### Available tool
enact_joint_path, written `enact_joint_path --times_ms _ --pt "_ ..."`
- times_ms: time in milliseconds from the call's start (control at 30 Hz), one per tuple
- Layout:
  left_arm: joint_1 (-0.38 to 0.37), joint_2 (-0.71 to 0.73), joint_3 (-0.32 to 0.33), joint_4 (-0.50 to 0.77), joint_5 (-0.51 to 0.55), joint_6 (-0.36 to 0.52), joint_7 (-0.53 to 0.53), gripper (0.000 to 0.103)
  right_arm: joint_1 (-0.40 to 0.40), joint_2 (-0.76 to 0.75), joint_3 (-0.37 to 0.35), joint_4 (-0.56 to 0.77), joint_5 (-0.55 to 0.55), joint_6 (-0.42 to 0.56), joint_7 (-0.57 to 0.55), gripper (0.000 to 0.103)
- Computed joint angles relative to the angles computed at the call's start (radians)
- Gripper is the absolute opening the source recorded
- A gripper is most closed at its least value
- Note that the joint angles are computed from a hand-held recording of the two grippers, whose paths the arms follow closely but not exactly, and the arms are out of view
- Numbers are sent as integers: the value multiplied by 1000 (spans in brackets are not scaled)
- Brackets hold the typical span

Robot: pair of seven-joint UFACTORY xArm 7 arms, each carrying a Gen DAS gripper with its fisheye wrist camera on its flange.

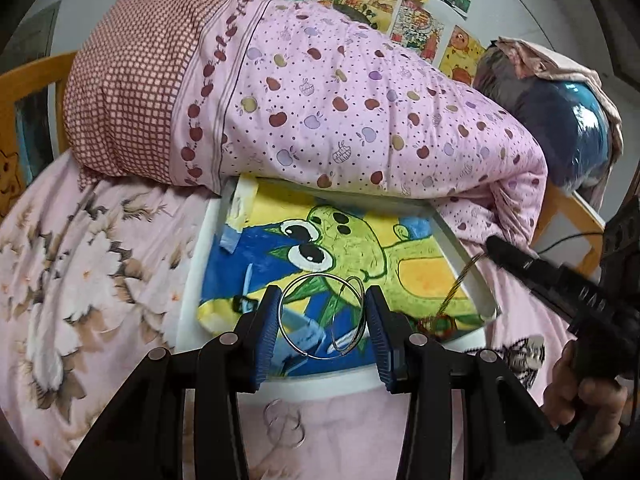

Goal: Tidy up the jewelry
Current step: 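Carry the silver ring and gold chain into the tray and release them, then withdraw both grippers from the tray back over the bed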

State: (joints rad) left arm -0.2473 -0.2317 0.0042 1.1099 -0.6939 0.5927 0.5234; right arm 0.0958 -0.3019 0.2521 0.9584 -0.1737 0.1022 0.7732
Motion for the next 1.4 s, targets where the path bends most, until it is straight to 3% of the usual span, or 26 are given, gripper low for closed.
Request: enact_joint_path --times_ms 100,267,500,667,833,933,1133,1200,1267,1400 --pt "-6 50 1 39 -38 -5 15 37 -21 12 3 3 -7 -6 20 16" --pt "5 103 -21 72 -63 9 41 37 21 41 -29 -2 30 50 9 16" --pt "37 156 -57 86 32 76 -14 37 99 61 -94 -18 137 157 -34 18" --pt "54 177 -65 102 69 104 -52 38 104 57 -106 -29 174 194 -29 18" --pt "70 189 -68 123 95 131 -107 41 74 27 -89 -45 134 190 16 40" --pt "75 177 -68 118 95 127 -130 59 44 1 -70 -52 92 189 53 52" --pt "67 126 -67 108 107 86 -149 62 -23 -80 -16 -69 -20 214 132 79" --pt "60 86 -67 84 121 46 -162 83 -48 -114 9 -73 -67 228 148 84" --pt "48 44 -63 53 125 -4 -165 92 -68 -141 33 -71 -109 237 158 88" --pt "23 -37 -54 6 161 -70 -188 95 -109 -220 93 -83 -203 244 162 94"
